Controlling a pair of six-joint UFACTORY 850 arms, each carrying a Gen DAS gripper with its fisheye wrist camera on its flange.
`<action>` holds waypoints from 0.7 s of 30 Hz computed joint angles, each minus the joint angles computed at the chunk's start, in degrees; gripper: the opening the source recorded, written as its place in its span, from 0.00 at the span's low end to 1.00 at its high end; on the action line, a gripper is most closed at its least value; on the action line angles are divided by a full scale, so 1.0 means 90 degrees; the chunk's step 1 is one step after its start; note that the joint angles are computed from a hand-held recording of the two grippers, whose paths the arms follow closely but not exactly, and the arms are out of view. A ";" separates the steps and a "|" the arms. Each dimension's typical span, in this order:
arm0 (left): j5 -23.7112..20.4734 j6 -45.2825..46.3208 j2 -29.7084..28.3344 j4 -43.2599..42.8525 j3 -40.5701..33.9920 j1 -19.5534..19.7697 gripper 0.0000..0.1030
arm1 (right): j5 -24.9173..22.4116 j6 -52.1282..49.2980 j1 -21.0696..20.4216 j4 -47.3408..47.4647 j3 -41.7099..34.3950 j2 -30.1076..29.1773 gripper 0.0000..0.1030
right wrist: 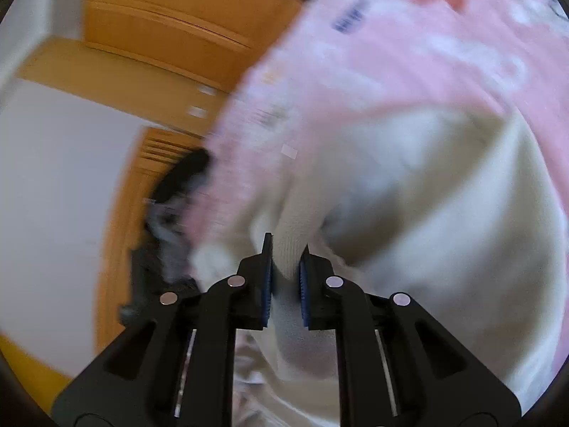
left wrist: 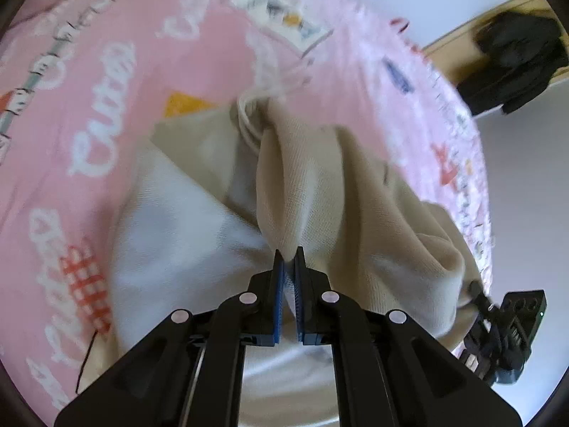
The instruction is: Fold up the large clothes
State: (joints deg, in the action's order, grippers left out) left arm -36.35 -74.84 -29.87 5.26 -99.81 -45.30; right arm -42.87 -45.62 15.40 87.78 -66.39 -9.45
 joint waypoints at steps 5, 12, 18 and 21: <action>0.0135 -0.1530 0.0779 0.1412 0.0854 -0.0431 0.05 | -0.0084 -0.1155 -0.0203 0.0632 0.0318 0.0164 0.12; -0.0182 -0.1372 0.0498 0.1299 0.1047 -0.0846 0.05 | 0.0523 0.1177 -0.0289 -0.1943 0.0568 0.0080 0.54; -0.0074 -0.1159 0.0648 0.1192 0.1237 -0.0836 0.06 | 0.0815 0.1891 -0.0468 -0.2485 0.1071 0.0991 0.67; -0.0252 -0.1010 0.0631 0.1321 0.1047 -0.0889 0.06 | 0.0405 0.2051 -0.0201 -0.2311 0.0990 0.1236 0.67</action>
State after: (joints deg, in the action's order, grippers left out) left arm -38.62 -83.93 -24.20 17.16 -90.39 -53.31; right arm -39.23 -27.17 13.59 66.98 -57.48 1.68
